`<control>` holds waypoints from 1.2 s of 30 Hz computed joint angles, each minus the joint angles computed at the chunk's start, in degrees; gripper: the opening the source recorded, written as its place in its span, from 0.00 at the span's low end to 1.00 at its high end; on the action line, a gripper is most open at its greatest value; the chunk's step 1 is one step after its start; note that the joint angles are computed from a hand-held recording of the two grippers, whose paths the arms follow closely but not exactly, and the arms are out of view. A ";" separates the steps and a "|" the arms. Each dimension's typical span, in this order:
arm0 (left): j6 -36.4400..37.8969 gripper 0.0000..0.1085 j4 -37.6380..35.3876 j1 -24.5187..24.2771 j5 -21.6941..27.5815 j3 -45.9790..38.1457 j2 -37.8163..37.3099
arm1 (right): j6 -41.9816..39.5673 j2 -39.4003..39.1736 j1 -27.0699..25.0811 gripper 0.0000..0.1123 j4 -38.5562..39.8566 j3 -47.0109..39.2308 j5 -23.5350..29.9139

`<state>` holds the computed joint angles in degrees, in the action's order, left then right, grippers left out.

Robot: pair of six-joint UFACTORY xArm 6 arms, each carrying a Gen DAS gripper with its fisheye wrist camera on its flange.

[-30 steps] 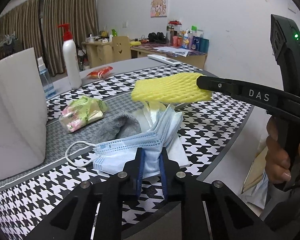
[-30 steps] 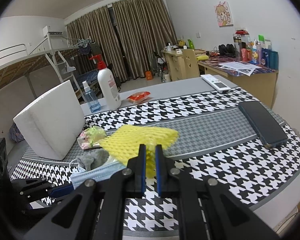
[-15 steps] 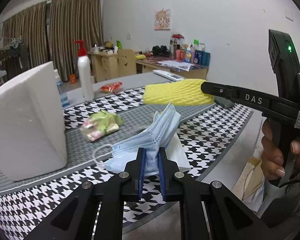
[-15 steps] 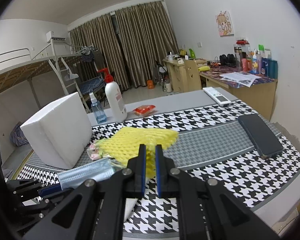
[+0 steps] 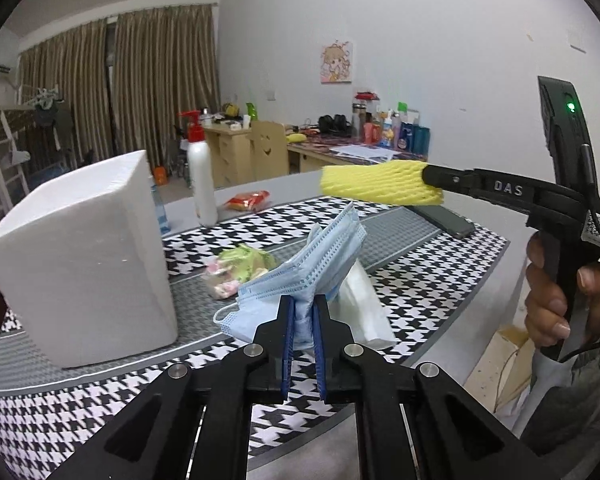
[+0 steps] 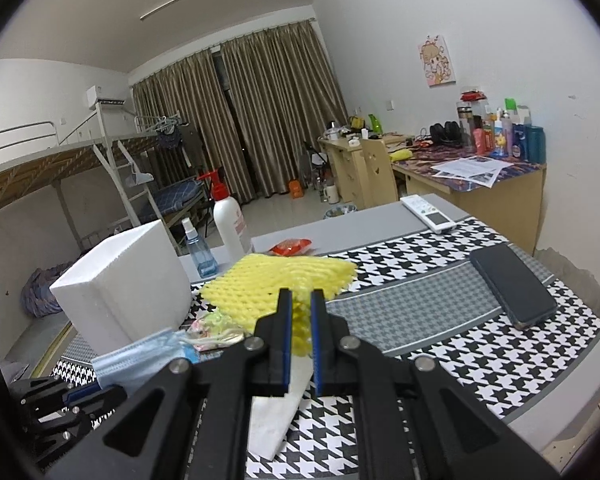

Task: Organize soft objects
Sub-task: 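Lift the blue mask with the left gripper while the right gripper carries the yellow net toward the foam box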

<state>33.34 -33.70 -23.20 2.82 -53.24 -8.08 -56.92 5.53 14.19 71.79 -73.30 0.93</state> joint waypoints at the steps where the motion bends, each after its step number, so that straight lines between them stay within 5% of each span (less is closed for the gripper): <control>1: -0.12 0.09 -0.05 0.21 -0.20 0.04 -0.06 | 0.39 -0.04 0.05 0.10 -0.48 0.10 -0.05; 23: -0.69 0.09 -0.46 2.21 -2.58 -3.48 -0.58 | 8.84 -0.26 2.29 0.10 -11.31 -0.18 -3.74; 36: -7.25 0.09 7.12 4.19 -4.79 -7.52 1.13 | 25.62 1.90 1.34 0.10 -28.79 -2.34 -4.91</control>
